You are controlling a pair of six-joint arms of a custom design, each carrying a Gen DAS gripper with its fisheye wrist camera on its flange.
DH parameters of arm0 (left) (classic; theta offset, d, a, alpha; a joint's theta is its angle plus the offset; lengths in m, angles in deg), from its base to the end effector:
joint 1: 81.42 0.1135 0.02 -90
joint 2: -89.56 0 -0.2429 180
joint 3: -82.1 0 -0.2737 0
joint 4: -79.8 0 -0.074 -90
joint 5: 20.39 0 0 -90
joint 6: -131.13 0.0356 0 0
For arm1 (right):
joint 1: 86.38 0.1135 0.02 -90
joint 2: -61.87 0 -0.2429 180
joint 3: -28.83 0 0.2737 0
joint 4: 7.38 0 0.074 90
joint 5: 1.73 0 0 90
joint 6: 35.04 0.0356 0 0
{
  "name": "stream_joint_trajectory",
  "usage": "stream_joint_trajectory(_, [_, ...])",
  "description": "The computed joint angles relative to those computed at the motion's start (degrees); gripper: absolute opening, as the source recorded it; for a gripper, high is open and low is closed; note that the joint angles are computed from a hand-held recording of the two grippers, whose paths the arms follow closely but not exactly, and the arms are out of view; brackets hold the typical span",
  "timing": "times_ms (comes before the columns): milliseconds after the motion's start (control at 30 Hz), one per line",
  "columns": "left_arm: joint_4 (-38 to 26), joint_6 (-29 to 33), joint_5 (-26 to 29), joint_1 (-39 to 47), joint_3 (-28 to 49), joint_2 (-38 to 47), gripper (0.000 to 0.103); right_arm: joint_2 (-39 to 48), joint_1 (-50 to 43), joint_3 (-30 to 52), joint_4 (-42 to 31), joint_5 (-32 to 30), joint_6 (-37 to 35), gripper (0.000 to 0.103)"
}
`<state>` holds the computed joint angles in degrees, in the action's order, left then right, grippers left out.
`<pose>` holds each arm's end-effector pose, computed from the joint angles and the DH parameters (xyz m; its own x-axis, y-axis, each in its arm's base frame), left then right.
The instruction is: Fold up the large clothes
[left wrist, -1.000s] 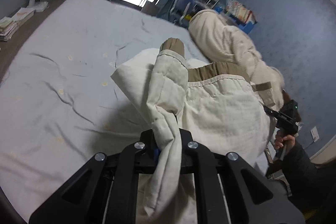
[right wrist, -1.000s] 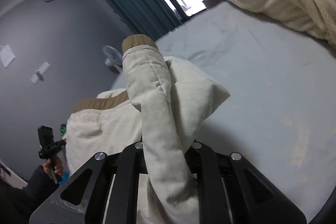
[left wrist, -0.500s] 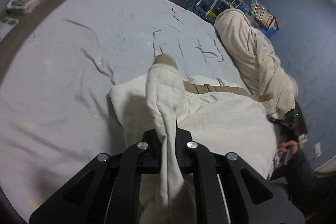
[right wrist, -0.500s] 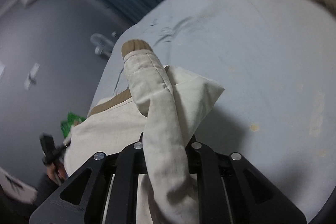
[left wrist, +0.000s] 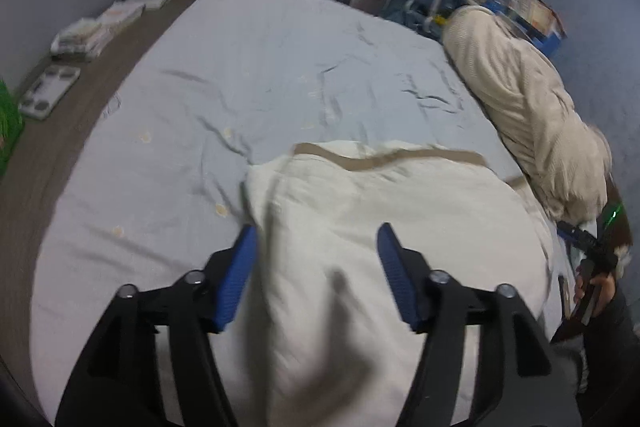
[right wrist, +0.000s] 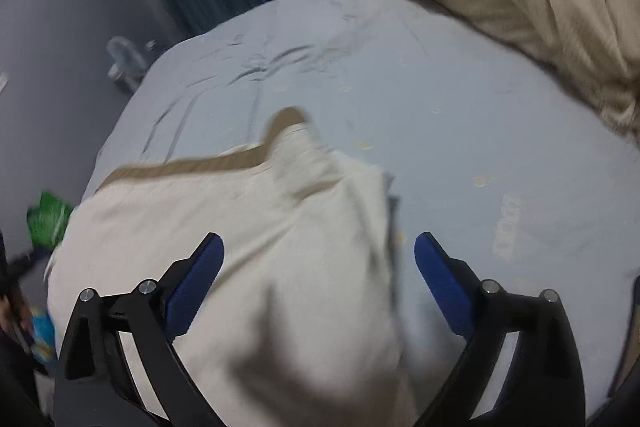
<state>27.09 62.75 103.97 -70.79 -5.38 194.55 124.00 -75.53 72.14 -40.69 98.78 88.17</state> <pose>0.3904 0.0528 0.1952 -0.7996 0.1594 -0.5790 0.4036 0.8566 -0.3216 0.2295 0.0374 0.1539 -0.6898 0.4161 -0.5925 0.3618 0.9069 0.2157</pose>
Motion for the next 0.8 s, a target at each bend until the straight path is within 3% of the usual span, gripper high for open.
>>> stream_joint_trajectory(67, [0.4, 0.3, -1.3, -1.5, -6.5, -7.2, 0.07, -3.3, 9.0, -0.8, -4.7, 5.2, 3.9, 0.096])
stream_joint_trajectory(133, [0.9, -0.3, -2.7, -4.1, -14.2, -14.8, 0.073, -0.8, 16.1, 1.2, -6.8, 8.0, 7.7, 0.096])
stream_joint_trajectory(267, [3.7, -4.6, -2.2, -11.2, -24.5, -21.2, 0.074, 9.5, 24.2, 4.4, -2.3, 9.3, 8.4, 0.096])
stream_joint_trajectory(367, [11.7, -9.1, -13.2, -20.5, -27.4, -20.0, 0.075, 20.2, 22.4, 8.3, 2.2, 8.3, 5.4, 0.096])
stream_joint_trajectory(400, [13.3, -9.8, -14.7, -22.0, -27.2, -19.1, 0.079, 22.8, 21.3, 10.1, 3.2, 7.9, 5.0, 0.097])
stream_joint_trajectory(567, [16.6, -15.2, -19.6, -27.0, -15.2, -6.5, 0.09, 33.7, 14.4, 19.6, 5.8, 4.5, 1.3, 0.098])
stream_joint_trajectory(800, [10.7, -17.0, -25.0, -29.1, 6.3, 11.1, 0.096, 45.5, 7.9, 32.1, 4.7, 1.1, -0.6, 0.098])
